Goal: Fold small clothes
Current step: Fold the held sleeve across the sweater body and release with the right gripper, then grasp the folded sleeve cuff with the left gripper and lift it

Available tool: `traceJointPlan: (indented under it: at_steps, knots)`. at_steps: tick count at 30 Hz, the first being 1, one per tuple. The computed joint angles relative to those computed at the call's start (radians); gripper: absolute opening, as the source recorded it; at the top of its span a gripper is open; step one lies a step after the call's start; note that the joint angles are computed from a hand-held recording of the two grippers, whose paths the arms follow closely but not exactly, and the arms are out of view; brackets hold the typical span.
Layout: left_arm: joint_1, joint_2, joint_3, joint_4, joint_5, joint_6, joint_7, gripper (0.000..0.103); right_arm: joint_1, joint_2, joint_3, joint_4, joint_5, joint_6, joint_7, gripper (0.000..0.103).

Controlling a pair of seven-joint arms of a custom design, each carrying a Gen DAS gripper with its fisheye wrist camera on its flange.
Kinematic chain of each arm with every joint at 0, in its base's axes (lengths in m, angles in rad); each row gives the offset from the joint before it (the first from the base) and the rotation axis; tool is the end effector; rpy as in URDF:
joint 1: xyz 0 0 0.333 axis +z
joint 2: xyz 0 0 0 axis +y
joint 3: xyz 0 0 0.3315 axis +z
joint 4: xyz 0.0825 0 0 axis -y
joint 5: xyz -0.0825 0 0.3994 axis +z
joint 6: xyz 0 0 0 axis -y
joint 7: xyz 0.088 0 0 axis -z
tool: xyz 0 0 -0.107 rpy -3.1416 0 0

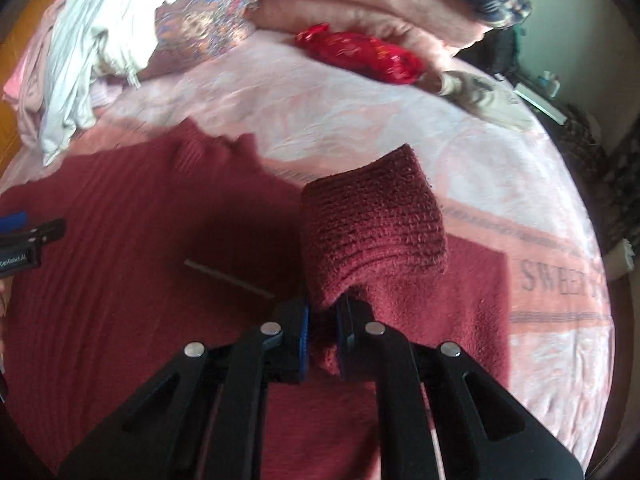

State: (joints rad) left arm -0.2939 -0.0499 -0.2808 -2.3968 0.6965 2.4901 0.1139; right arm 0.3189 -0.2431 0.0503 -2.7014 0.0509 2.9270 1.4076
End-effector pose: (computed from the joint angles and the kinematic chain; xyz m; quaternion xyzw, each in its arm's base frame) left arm 0.4265 -0.2802 0.3521 -0.7946 0.5573 -0.1158 0.2112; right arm 0.4146 0.1566 0.3611 -0.8332 0.5018 -0.1425 0.1833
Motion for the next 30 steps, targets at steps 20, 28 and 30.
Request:
traceJointPlan:
  at_steps: [20,28,30]
  knots:
    - [-0.066,0.270,-0.015,0.177,-0.470,0.345,0.402,0.099,-0.008,-0.121,-0.250,0.024,0.785,-0.409,-0.668,0.062]
    - [-0.185,0.374,0.067,0.302,-0.428,0.350,0.398,0.075,-0.118,-0.111,-0.227,0.014,0.799,-0.414,-0.756,0.062]
    - [-0.187,0.391,0.068,0.320,-0.433,0.363,0.411,0.055,-0.134,-0.106,-0.223,0.015,0.809,-0.417,-0.760,0.062]
